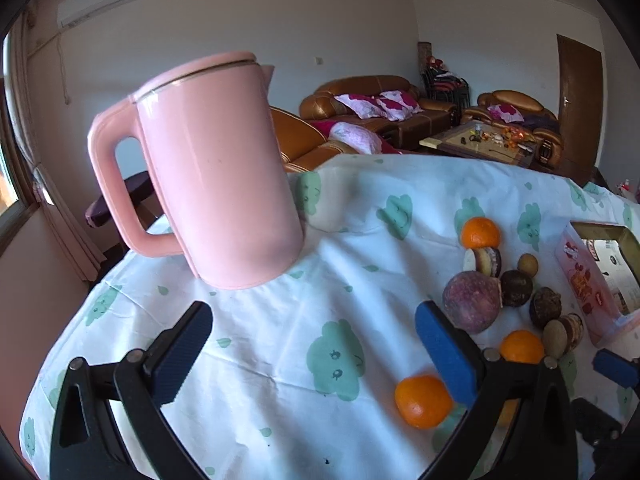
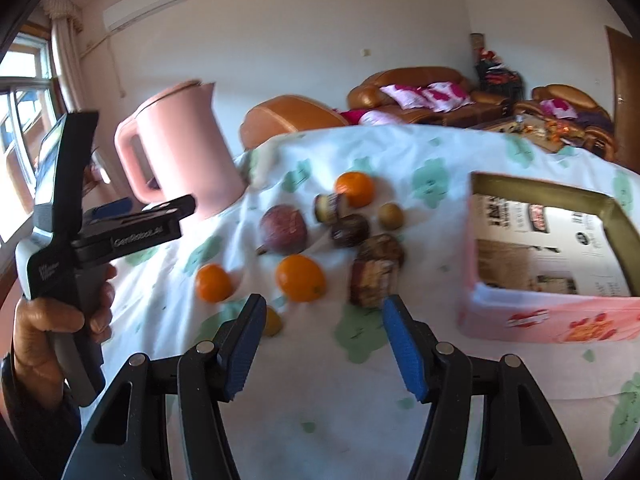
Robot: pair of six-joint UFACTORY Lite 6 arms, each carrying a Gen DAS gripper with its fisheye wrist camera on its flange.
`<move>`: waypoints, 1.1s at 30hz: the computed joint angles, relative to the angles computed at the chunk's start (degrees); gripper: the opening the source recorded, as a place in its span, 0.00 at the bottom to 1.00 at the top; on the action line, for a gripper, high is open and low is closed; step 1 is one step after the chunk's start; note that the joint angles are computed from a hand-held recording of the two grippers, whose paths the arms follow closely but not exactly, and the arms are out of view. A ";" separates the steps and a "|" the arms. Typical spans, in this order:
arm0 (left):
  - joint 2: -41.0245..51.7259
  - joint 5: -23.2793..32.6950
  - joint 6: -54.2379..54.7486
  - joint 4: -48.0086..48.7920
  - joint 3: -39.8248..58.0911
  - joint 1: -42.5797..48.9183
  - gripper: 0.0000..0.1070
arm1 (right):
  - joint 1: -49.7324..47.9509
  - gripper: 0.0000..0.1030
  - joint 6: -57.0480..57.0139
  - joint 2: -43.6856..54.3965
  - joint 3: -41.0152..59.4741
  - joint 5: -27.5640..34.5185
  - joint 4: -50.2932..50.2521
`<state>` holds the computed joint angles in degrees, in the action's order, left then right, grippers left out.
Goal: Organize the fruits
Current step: 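Grasp a small brown round fruit with the right tool while the left tool grasps an orange, then carry both fruits into the pink tin box and open both tools to release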
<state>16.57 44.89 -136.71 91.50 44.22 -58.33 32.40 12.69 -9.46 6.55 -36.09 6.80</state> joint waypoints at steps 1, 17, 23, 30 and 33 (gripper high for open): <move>-1.11 -5.00 -1.43 3.79 -0.70 2.08 0.96 | 3.12 0.61 -2.51 2.15 1.93 0.85 2.89; 5.91 -18.33 5.27 6.35 4.88 3.62 0.60 | 9.23 0.29 -5.08 19.84 18.99 10.55 6.04; 6.04 -21.35 -0.58 13.91 3.98 4.59 0.39 | 6.46 0.29 -0.55 14.36 13.16 6.60 0.40; 2.62 -16.82 -20.53 29.89 -0.55 6.45 0.38 | 2.77 0.29 -5.71 -1.00 4.41 5.24 4.39; 0.86 -10.25 -25.28 31.96 -2.41 4.72 0.38 | -1.14 0.29 -17.61 -13.72 -0.37 8.07 13.62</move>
